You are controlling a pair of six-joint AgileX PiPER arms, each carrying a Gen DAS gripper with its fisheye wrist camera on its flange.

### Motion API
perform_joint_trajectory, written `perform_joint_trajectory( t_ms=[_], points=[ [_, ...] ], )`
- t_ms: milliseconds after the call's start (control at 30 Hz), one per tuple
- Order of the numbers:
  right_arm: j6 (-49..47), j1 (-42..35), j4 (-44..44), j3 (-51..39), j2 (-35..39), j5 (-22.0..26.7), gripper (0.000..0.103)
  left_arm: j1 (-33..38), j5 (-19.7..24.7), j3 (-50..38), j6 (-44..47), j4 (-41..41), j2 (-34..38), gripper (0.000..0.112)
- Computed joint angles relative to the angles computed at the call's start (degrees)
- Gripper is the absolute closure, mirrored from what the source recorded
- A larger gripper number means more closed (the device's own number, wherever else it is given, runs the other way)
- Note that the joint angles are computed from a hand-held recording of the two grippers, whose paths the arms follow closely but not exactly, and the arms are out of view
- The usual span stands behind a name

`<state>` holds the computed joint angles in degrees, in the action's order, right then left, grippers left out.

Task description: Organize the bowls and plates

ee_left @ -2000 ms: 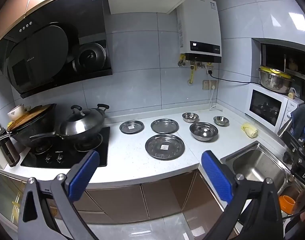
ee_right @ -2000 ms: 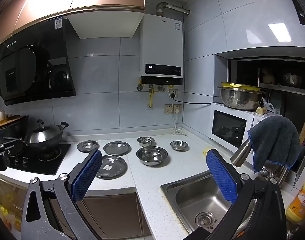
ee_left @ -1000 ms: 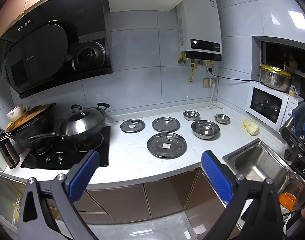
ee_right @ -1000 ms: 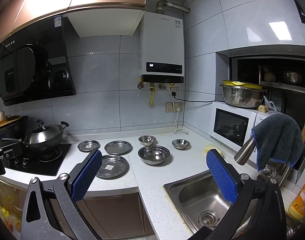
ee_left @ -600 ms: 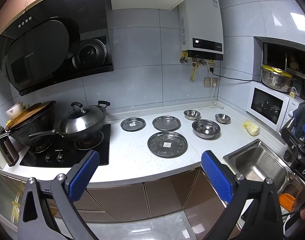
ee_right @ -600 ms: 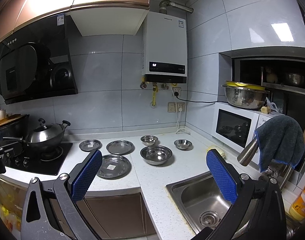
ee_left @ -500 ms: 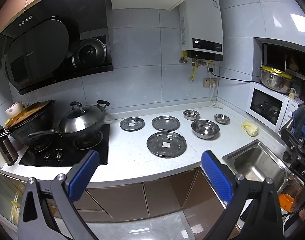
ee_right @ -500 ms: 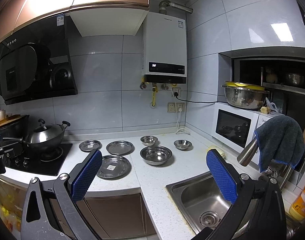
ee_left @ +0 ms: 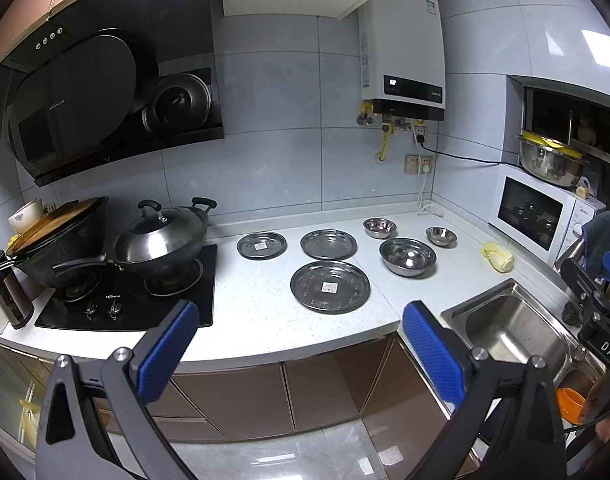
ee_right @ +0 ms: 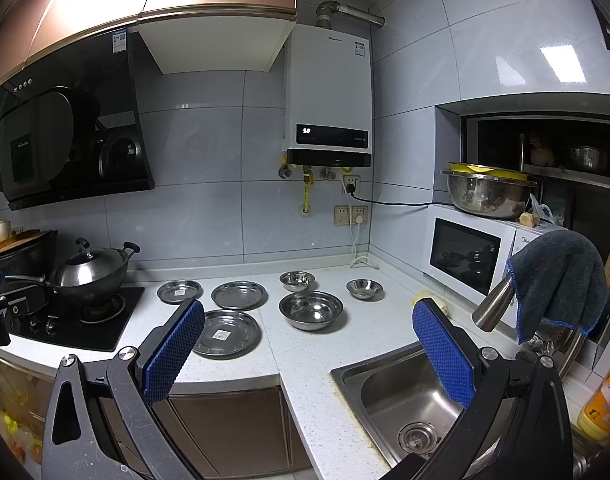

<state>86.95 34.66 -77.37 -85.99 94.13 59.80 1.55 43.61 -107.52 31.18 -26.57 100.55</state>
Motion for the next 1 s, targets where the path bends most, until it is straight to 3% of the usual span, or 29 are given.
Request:
perform_joint_trajectory(
  t_ms=[633, 1000],
  points=[
    [-0.04, 0.0, 0.07, -0.25, 0.03, -0.29, 0.001, 1.27, 5.5, -3.99, 0.76, -2.21, 2.08, 0.009],
    [-0.54, -0.02, 0.03, -0.52, 0.26, -0.74, 0.001, 1.19, 5.23, -4.03, 0.73, -1.51, 1.92, 0.009]
  ],
)
